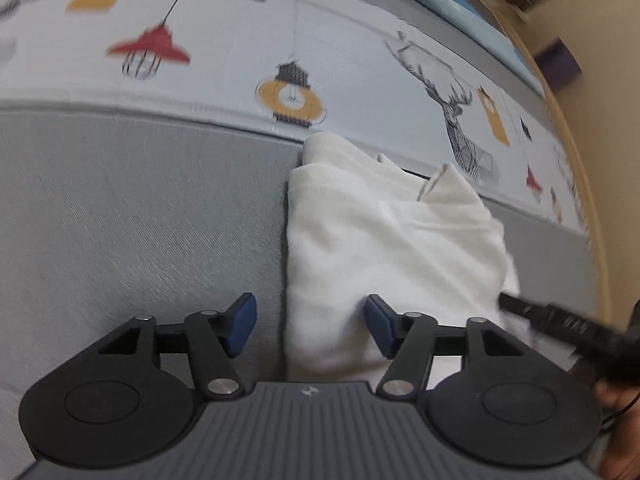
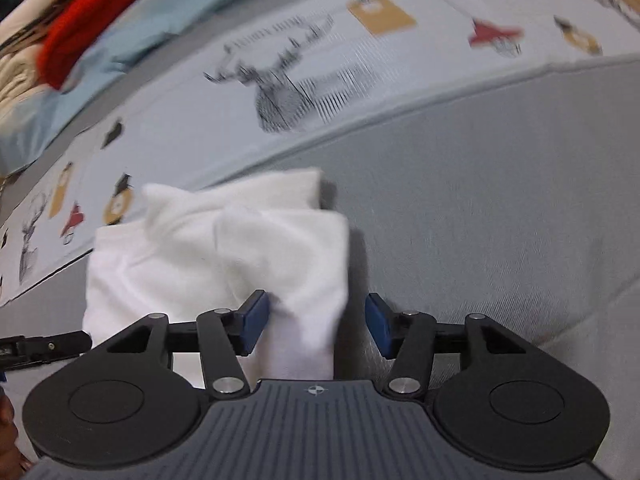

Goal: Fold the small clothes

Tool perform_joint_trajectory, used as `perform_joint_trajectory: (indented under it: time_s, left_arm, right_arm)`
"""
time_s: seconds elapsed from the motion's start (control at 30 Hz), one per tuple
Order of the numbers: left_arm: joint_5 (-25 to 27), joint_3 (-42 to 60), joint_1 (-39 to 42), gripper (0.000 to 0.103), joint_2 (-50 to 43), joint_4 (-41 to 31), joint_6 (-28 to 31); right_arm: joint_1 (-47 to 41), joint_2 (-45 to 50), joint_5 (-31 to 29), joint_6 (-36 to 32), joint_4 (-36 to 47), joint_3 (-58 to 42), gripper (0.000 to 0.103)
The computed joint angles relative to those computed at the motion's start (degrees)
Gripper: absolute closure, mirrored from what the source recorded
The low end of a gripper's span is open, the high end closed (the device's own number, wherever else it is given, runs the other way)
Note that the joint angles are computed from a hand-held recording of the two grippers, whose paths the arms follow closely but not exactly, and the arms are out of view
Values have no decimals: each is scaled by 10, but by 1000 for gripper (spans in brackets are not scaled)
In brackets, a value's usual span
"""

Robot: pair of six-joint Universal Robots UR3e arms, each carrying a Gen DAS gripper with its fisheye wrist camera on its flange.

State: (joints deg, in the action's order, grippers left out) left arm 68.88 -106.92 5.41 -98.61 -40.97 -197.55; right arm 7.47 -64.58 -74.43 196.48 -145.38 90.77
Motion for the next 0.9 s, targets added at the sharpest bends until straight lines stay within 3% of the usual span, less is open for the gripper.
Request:
perform_joint_trajectory:
  time_s: [0.23,0.37,0.4,0.43,0.47,0.53,0.6,0.7,0.8,0.87,0.9]
  left_arm:
    - [-50,21,8,34,-54,19,-31]
    - [-59,30,7,34,-74,31,-22]
    - [-57,36,4,34,-78,31,-18]
    - [-54,41,2,35,-81,31,-12]
    - [-47,45,-3,40,-82,33,-4]
    - [-36,49,-10,58,-83,41,16]
    - [-27,48,-15,73,-78,55,29]
    - [7,43,-26,76,-63,91,43]
    - [57,29,-47,77,-45,153,65]
    - [101,12,-62,76,-35,220,74]
    - [126,6,-70,75,-34,254,75]
  right_arm:
    - [0,25,7,25,-3,-18,31]
    - [6,36,6,9,1,-36,31]
    - [6,38,8,5,-4,-38,39]
    - [3,40,21,2,-11,-37,56]
    - [-2,44,43,0,-13,-38,67]
    - [9,50,28,-6,-14,-50,75]
    - [13,55,25,-9,-20,-57,81]
    - [16,57,26,17,-65,-55,85]
    - [29,59,23,44,-161,-48,89]
    - [52,66,-16,40,-233,-53,94]
    - [77,76,-69,19,-257,-68,94]
